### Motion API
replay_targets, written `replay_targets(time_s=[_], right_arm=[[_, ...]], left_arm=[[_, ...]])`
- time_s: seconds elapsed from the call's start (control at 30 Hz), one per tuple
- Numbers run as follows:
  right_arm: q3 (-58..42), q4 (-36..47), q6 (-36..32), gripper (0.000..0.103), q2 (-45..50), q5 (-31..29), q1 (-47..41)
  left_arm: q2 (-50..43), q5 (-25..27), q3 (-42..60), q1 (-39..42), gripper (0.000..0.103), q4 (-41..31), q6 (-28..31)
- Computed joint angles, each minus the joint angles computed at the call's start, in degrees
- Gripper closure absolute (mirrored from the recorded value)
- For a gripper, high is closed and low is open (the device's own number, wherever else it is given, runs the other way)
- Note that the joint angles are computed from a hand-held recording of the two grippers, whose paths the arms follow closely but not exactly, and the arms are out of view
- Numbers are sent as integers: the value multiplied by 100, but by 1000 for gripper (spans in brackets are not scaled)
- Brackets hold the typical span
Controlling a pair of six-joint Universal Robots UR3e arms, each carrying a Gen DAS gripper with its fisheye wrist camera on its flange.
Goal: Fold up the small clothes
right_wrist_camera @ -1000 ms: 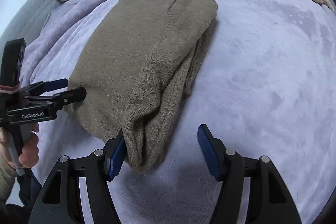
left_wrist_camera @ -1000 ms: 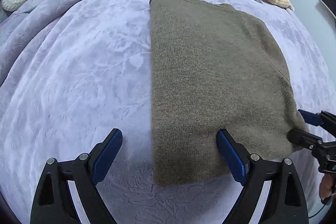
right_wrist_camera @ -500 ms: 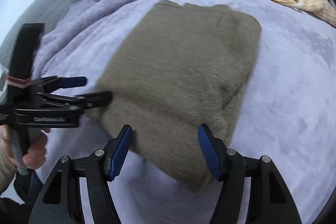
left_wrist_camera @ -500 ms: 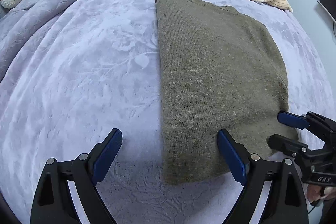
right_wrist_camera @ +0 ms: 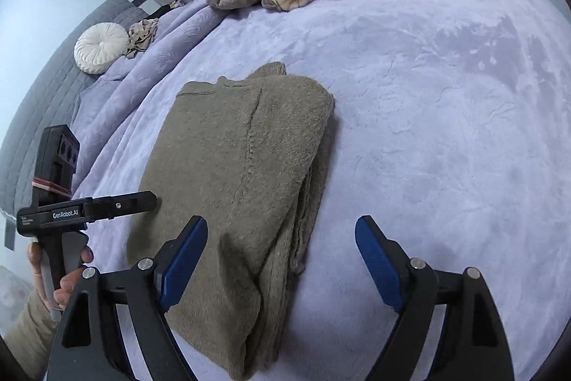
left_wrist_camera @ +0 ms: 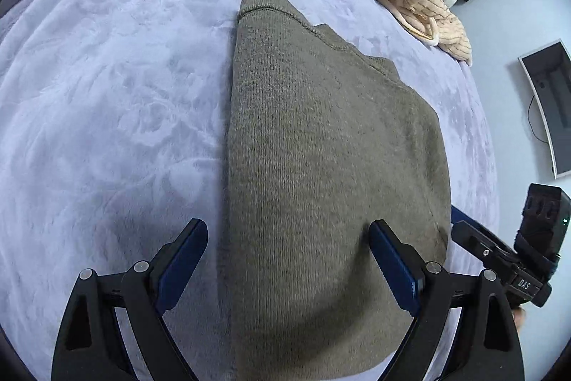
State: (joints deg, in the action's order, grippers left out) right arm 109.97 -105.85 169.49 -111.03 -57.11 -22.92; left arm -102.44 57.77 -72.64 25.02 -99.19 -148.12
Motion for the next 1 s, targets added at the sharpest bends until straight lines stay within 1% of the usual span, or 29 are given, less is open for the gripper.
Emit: replay_targets(time_s=[0.07,0.17,0.23,0.27,0.3,0.33,0.37,0.4,0.43,0.5,0.63,0.73,0.87,1.0], right_arm=[[104,-317,192,15,464,208,69],[150,-740,355,16,1147,593,330],[123,-1308,657,16,1490,422,683],[63,-1507,726,16,1643,379,818],[-22,-1581,790,19,1736,303,918],[-154,-1580,843,28,1833,195,1022],[-232,-1519,812,34,1861,220,1036],[-266,-1450,777,49,1824,300,1016],[-284,-1389,750,56,1775,375,985],[-366,-1329,799,58,1644,241,1086],[-631,-1233,1035,60,1507,-138,1398],[-825,-1035,1147,60,1347,-318,1555],[-1001,-689,1267,60,1074,-463,1710],[-1106,-360,1483,60,731,-679,1957]], left_arm=[[-173,-16,11,-108,11,171,-98],[-357,-113,100,-283,11,129,49],[-345,-108,-14,-449,12,370,107],[-329,-115,-56,-527,17,461,154],[-275,-61,-122,-607,25,624,148],[-243,-83,-108,-631,37,660,188],[-213,-111,-93,-619,41,655,211],[-197,-160,-49,-578,50,587,246],[-201,-249,49,-507,55,407,332],[-153,-305,148,-456,59,224,449],[231,-102,7,-482,60,323,519],[385,-141,105,-300,60,-83,644],[768,-147,0,-91,60,-407,886],[1266,-153,-195,294,60,-962,1332]])
